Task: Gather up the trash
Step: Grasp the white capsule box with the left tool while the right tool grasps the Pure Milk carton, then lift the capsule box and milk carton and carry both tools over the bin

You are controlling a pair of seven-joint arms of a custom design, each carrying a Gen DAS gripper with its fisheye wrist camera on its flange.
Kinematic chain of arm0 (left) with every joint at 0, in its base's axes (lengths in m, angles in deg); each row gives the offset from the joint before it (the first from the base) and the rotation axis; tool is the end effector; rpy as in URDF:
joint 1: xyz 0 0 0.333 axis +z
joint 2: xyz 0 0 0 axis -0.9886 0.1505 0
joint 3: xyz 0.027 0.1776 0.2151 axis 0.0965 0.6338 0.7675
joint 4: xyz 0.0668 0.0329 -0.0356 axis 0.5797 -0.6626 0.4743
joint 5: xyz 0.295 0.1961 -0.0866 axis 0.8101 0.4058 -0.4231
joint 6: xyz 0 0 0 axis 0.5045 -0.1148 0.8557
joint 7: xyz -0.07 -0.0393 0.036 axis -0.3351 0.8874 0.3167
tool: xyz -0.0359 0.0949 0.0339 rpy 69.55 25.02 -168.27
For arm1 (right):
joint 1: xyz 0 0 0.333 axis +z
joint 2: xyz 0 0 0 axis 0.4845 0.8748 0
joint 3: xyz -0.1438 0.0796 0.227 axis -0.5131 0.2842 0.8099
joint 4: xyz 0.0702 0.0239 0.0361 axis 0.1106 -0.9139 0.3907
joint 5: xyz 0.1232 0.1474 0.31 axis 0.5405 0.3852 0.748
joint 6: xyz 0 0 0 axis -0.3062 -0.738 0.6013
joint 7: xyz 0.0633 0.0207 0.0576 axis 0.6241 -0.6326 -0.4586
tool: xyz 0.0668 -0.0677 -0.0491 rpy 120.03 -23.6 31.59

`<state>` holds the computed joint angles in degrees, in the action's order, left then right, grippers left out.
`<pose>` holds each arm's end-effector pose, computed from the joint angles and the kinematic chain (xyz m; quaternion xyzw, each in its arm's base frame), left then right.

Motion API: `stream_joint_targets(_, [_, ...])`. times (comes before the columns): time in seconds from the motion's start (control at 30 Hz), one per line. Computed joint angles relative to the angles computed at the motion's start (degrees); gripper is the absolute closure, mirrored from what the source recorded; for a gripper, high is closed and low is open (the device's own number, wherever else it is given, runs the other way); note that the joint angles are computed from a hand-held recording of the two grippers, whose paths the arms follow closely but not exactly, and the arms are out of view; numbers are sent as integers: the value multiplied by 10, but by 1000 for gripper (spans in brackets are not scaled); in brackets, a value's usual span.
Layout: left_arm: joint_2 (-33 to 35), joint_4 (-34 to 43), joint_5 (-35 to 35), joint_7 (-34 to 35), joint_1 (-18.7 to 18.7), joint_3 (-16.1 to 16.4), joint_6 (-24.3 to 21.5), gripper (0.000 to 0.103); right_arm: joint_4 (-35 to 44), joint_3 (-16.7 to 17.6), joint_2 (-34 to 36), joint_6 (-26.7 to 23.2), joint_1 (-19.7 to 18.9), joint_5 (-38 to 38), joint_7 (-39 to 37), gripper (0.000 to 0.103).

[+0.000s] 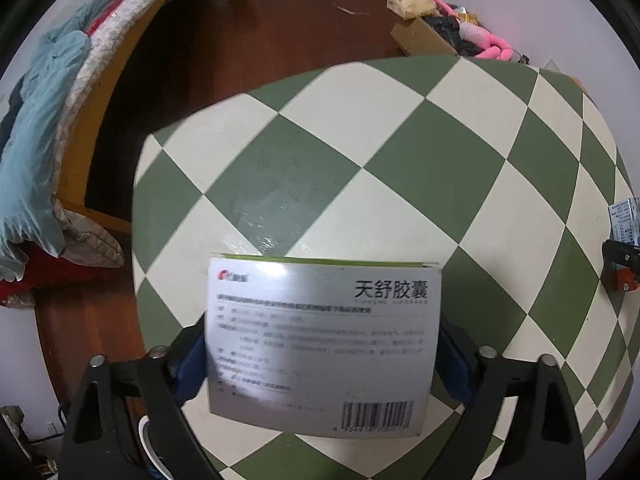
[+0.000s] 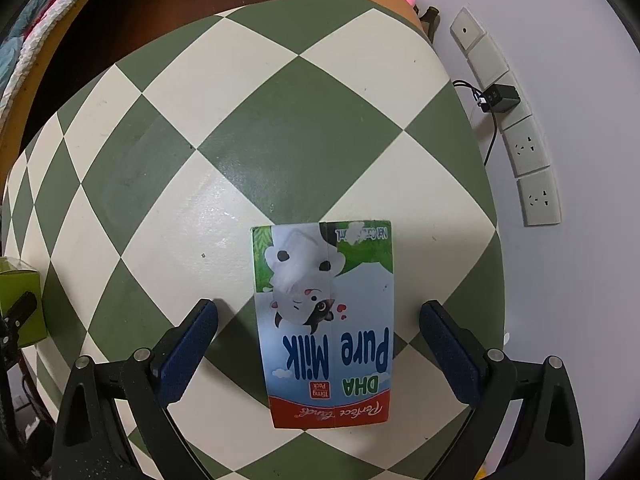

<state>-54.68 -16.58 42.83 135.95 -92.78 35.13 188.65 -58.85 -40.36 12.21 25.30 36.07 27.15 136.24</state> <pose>0.4284 -0.1981 0.6076 -0.5832 0.8057 -0.0439 0.0933 0.4136 0.0602 0.5432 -0.5953 0.8031 -0.0245 0.0035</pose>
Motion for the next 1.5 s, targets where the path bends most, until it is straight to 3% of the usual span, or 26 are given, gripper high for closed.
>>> stream_joint_targets(0.1, [-16, -15, -19, 5, -1, 6, 11, 13, -6, 4, -10, 8, 1, -4, 4, 12])
stream_joint_targets(0.33, [-61, -42, -17, -4, 1, 4, 29, 14, -14, 13, -32, 18, 4, -13, 20, 52])
stream_joint_targets(0.67, [-165, -57, -34, -14, 12, 24, 21, 14, -5, 35, -82, 21, 33, 14, 56, 53])
stream_joint_targets(1.0, [-317, -61, -49, 18, 49, 84, -47, 14, 81, 113, -115, 29, 117, 57, 116, 53])
stream_joint_targets(1.23, [-383, -23, -33, 75, 97, 149, -102, 14, 210, 191, -25, 70, 185, 52, 185, 53])
stream_joint_targets(1.5, [-435, -31, 5, 148, 167, 240, -146, 14, 408, 293, 191, 97, 274, -51, 282, 53])
